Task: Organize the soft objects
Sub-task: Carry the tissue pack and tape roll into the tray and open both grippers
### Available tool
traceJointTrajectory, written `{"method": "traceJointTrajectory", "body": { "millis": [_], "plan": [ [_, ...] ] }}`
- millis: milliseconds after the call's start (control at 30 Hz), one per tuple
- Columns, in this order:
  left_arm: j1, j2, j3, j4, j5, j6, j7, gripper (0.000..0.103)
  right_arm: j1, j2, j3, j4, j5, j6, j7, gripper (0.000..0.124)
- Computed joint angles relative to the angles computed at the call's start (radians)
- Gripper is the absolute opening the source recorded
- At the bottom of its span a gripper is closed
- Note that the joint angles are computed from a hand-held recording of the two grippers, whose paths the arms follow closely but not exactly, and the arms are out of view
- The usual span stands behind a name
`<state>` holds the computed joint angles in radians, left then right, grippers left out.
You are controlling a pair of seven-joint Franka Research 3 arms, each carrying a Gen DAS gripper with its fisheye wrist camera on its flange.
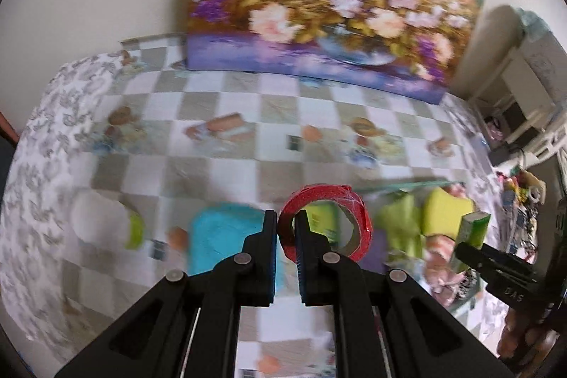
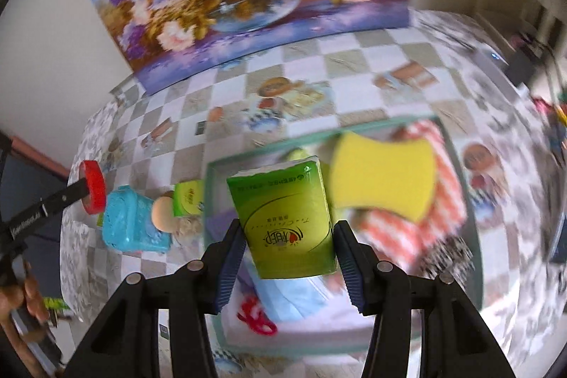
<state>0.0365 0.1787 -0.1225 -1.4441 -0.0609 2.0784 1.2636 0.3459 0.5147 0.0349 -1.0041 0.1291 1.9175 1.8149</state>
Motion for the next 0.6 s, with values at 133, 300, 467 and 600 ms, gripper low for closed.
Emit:
{"method": "traceJointTrajectory", "body": {
  "millis": [133,300,467,600],
  "plan": [
    [-0.031,-0.049,-0.023,-0.095,-0.033,0.075,-0.043,0.01,-0.018,-0.143,-0.007,-0.229,0.015,0.094,0.026,0.054],
    [-0.074,-0.073,-0.038,-0.18,-0.047,0.128,-0.097,0.01,-0.042,-0.235,-0.008,-0.382,0.02,0.153,0.051,0.054],
    [-0.105,-0.073,-0.047,-0.218,-0.043,0.121,-0.16,0.01,-0.067,-0.267,-0.005,-0.453,0.03,0.143,0.049,0.054],
    [-0.126,-0.078,-0.052,-0.243,-0.021,0.112,-0.207,0.01,-0.077,-0.272,-0.002,-0.477,0.042,0.12,0.046,0.054]
  ]
}}
